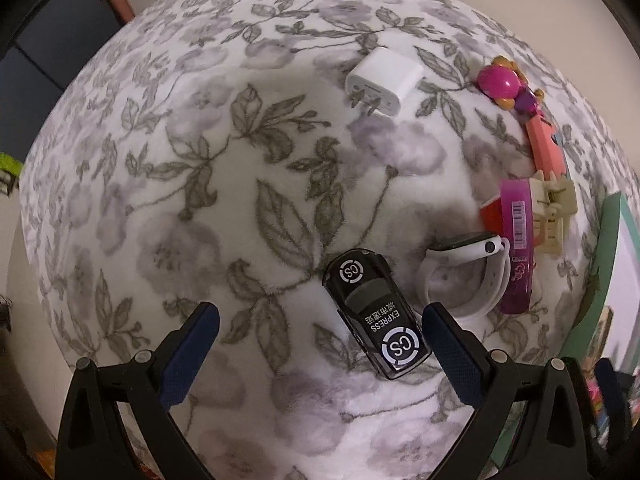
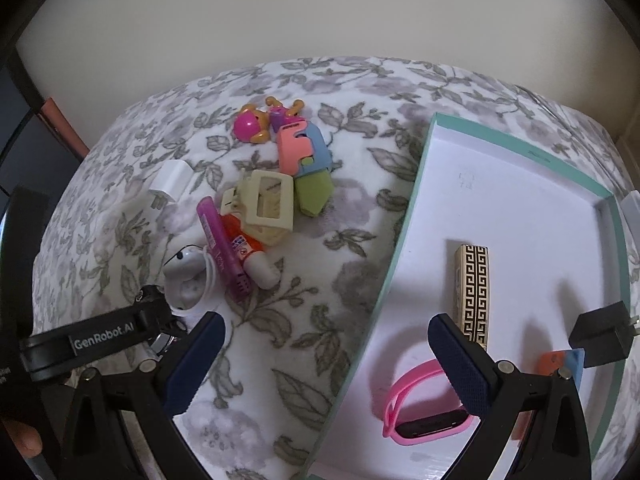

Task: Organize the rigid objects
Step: 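Lift both tools away from the tray toward the remaining objects, then close the left tool on the black toy car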

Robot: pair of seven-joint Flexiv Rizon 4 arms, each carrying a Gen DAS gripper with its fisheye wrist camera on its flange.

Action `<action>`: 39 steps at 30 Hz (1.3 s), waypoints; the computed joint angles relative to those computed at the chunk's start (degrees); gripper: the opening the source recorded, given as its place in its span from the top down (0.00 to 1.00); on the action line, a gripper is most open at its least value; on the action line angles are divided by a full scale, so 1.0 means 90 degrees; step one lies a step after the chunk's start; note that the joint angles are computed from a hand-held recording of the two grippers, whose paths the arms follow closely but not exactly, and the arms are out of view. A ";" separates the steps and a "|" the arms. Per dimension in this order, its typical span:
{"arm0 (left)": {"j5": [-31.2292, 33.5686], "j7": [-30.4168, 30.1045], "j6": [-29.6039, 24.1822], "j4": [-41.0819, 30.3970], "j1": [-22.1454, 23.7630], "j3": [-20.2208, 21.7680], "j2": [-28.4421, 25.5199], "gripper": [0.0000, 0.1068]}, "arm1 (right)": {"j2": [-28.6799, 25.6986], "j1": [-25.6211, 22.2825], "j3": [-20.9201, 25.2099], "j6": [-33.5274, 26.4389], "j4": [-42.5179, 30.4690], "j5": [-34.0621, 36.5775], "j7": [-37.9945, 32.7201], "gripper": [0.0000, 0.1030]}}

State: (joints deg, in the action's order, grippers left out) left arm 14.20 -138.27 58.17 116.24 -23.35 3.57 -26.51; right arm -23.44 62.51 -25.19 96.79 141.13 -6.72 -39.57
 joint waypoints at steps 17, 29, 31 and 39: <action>0.0394 -0.0006 -0.0491 -0.0398 -0.0109 -0.0275 0.0018 0.09 | -0.0029 0.0189 -0.0129 -0.0078 -0.0050 -0.0077 0.0111 0.01; -0.1024 0.0848 0.0812 0.0175 0.0122 -0.0650 -0.0024 0.60 | -0.0024 -0.0126 0.0145 0.0035 -0.0058 -0.0010 0.0123 0.04; -0.1087 0.0876 0.0837 0.0197 0.0039 -0.0576 -0.0011 0.60 | -0.0044 -0.0260 0.0289 0.0014 -0.0111 -0.0003 0.0112 0.05; -0.1132 0.0953 0.0836 0.0310 -0.0026 -0.0235 0.0090 0.61 | -0.0206 -0.1007 0.1076 0.0256 -0.0390 0.0086 0.0068 0.06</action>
State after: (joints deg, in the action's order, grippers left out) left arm 4.02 -129.69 65.69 119.03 -23.59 1.45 -25.69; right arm -25.29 53.45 -15.51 99.10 137.62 -5.95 -38.96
